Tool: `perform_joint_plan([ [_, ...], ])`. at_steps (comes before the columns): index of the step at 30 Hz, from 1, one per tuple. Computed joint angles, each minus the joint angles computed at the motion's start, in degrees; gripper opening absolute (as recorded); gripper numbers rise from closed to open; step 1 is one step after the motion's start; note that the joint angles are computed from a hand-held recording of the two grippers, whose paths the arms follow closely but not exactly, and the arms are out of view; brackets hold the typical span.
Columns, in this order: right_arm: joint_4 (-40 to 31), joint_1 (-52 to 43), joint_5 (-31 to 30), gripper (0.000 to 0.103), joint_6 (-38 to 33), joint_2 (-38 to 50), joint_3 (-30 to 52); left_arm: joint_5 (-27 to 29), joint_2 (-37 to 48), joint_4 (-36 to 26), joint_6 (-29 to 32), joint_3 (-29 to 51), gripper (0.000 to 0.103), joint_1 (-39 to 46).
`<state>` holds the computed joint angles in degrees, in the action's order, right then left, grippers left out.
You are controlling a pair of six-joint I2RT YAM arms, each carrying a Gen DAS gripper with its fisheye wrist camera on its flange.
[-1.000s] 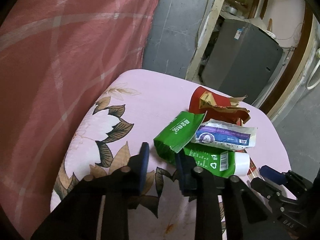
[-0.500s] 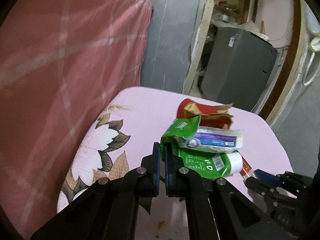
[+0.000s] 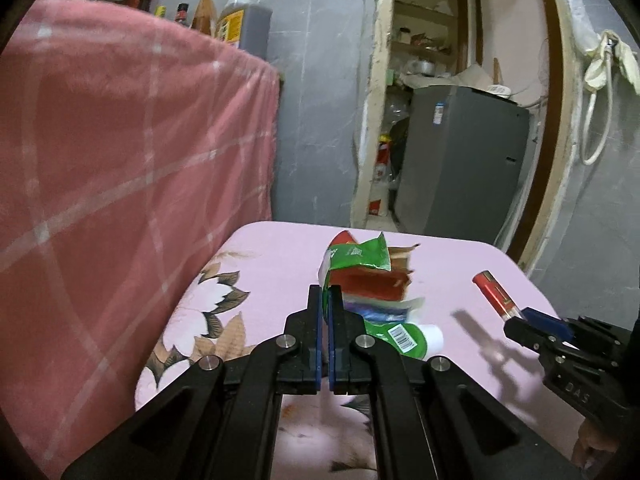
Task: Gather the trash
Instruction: 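Carry the lighter and green packet over the blue bin and release both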
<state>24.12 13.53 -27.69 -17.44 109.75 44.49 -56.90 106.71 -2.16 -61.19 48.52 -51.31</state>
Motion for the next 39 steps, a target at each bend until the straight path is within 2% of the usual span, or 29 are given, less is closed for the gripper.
perform_joint_plan([
  [9,5.46,-4.5,-2.45,0.02,1.46,-3.41,-4.24,-3.99,0.72,-0.98,2.73,5.52,0.0,-4.06],
  [14,8.03,-8.3,-4.29,0.02,2.62,-4.79,-5.91,-3.21,3.14,1.67,5.87,9.57,0.0,-4.77],
  [19,11.0,-13.09,-5.84,0.02,2.83,-6.19,-7.47,-2.31,8.91,2.12,7.36,17.47,0.0,-5.96],
  [27,10.68,-23.7,-10.27,0.02,2.69,-4.72,-5.15,2.41,20.03,2.47,12.91,33.81,0.0,-6.71],
  [39,8.09,-35.59,-13.94,0.02,0.16,2.96,1.69,9.39,41.06,-9.52,16.17,67.83,0.0,-7.09],
])
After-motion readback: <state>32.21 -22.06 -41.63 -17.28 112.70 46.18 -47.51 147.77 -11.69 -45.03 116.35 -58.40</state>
